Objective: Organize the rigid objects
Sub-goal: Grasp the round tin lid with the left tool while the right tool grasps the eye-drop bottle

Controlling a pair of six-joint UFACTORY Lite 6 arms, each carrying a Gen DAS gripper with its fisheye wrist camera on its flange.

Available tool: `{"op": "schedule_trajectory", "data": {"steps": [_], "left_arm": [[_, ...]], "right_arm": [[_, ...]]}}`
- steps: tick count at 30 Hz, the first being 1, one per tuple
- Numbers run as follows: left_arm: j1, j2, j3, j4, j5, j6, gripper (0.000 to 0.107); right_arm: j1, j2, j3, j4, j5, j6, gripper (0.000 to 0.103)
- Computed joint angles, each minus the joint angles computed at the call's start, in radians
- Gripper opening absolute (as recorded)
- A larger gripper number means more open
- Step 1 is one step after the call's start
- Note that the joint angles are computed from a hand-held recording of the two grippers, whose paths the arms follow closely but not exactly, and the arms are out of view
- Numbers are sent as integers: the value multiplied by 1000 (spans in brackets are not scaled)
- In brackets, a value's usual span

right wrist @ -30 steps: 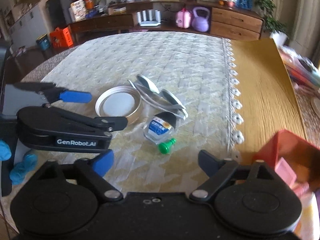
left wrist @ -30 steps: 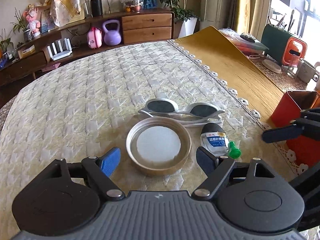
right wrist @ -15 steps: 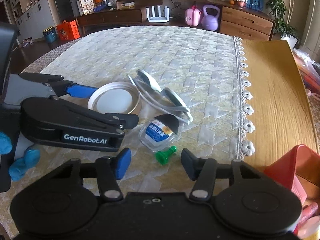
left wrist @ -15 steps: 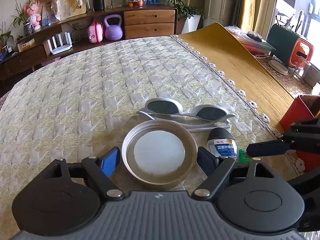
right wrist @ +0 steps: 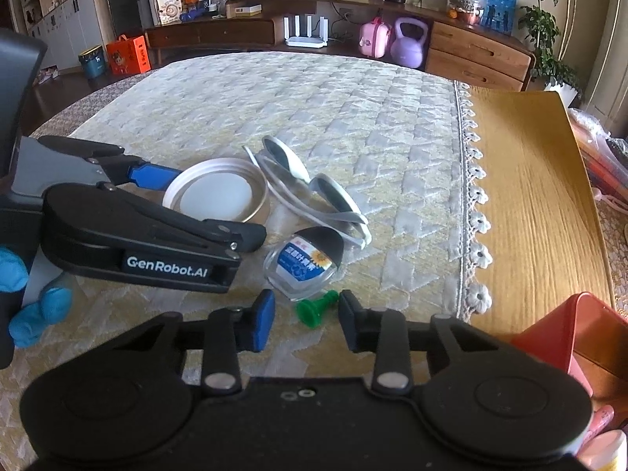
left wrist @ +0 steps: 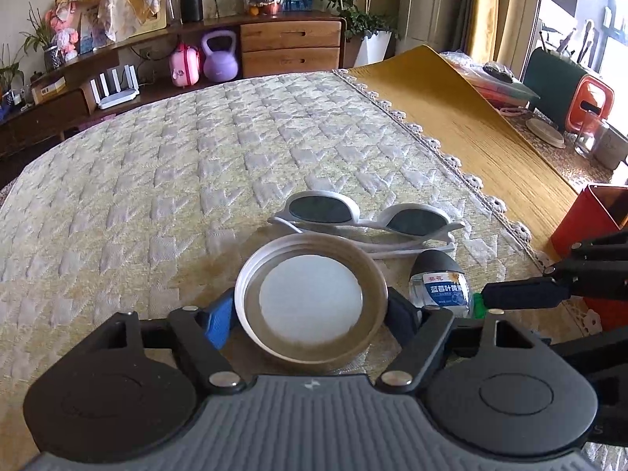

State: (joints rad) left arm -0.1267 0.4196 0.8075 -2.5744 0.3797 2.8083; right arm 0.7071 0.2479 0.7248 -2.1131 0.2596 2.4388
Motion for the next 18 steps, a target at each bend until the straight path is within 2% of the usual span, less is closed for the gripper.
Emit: {"op": "schedule_trajectory", "data": {"steps": [4,9,18], "left_arm": [[-4,-4,-4,-11,-2,12,77],[-2,-23,-22,-27,-12,21,77],[13,-162,-134,29,-25,-24,77]], "right_arm": [[8,-2,-1,43,13,-22,27],[11,-19,-19,68,22,-29,14],[53,-135,-104,140,51,-41,14]]}}
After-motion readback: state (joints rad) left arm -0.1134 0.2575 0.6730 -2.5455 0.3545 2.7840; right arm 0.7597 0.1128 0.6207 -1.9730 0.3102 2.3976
